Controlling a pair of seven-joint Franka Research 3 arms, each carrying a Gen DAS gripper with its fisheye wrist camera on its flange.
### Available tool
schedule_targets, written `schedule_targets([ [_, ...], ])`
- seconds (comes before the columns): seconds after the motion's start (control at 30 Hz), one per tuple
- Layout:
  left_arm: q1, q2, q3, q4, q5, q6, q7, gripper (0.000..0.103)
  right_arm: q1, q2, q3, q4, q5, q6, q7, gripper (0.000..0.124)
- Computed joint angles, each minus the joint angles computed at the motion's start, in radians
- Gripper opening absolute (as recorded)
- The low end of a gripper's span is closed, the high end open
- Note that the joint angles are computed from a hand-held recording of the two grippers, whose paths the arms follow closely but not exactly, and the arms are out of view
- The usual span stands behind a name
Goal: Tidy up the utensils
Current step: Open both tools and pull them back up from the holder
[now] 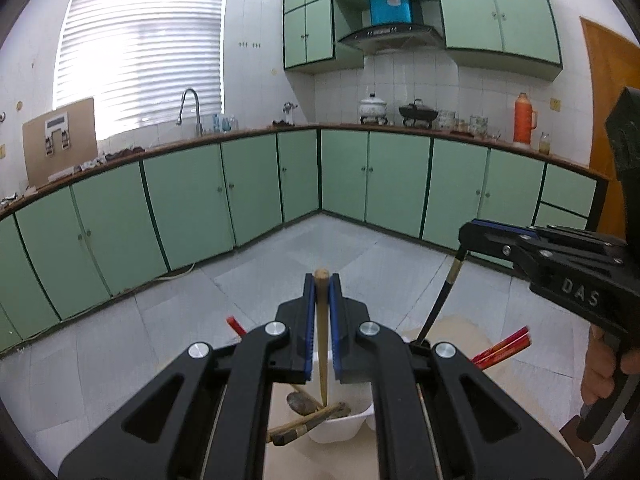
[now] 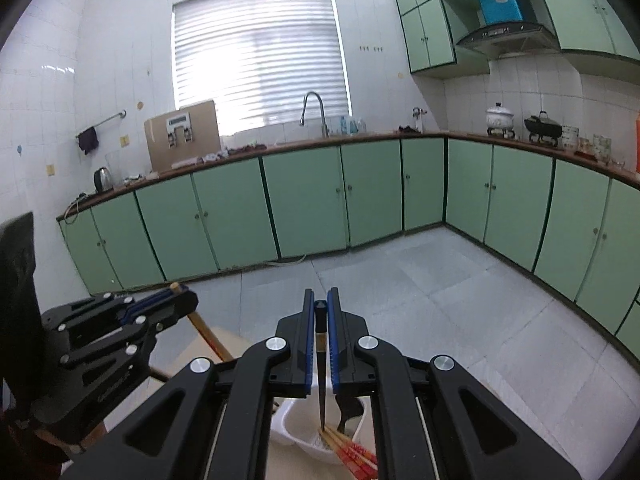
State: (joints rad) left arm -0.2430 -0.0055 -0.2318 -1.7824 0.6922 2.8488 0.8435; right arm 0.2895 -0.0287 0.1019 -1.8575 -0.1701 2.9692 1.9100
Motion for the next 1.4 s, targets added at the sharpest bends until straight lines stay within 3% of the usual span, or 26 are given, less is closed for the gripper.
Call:
schedule_targets([
  [0.33,-0.005,0.023,0.006,-0.016,-0.076,-0.058,0.078,0.006,0.018,-0.006,0.005,-0.037,-0.007,-0.066,-0.009,0.007],
  [0.43,-0.004,0.009,0.007,-0.034,-0.102,-0.066,0.098,0.009,0.011,-0.036,0.008,-0.071,-0.009,-0.052,0.010,0.015],
  [0.57,0.006,-0.036,0.005,-0.080,-0.109,-0.051,0.087,0.012,-0.029,-0.095,0.027,-0.134,-0.034,-0.016,0.082,0.034],
  [0.63,0.013,-0.060,0.001,-0.101,-0.097,-0.042,0.065,0.029,-0.063,-0.126,0.047,-0.166,-0.060,-0.006,0.133,0.046],
  [0.7,0.028,-0.099,-0.006,-0.137,-0.059,-0.026,0.010,0.037,-0.096,-0.163,0.064,-0.205,-0.073,0.012,0.170,0.051],
  [0.9,0.070,-0.207,-0.035,-0.238,-0.027,0.008,-0.079,0.058,-0.194,-0.284,0.134,-0.335,-0.052,0.051,0.231,0.066],
  [1.13,0.110,-0.351,-0.079,-0.378,0.003,0.016,-0.154,0.082,-0.318,-0.437,0.249,-0.476,-0.038,0.010,0.322,0.086],
  [1.4,0.088,-0.477,-0.083,-0.519,-0.084,0.004,-0.151,0.094,-0.283,-0.570,0.268,-0.615,0.022,-0.040,0.326,0.097],
])
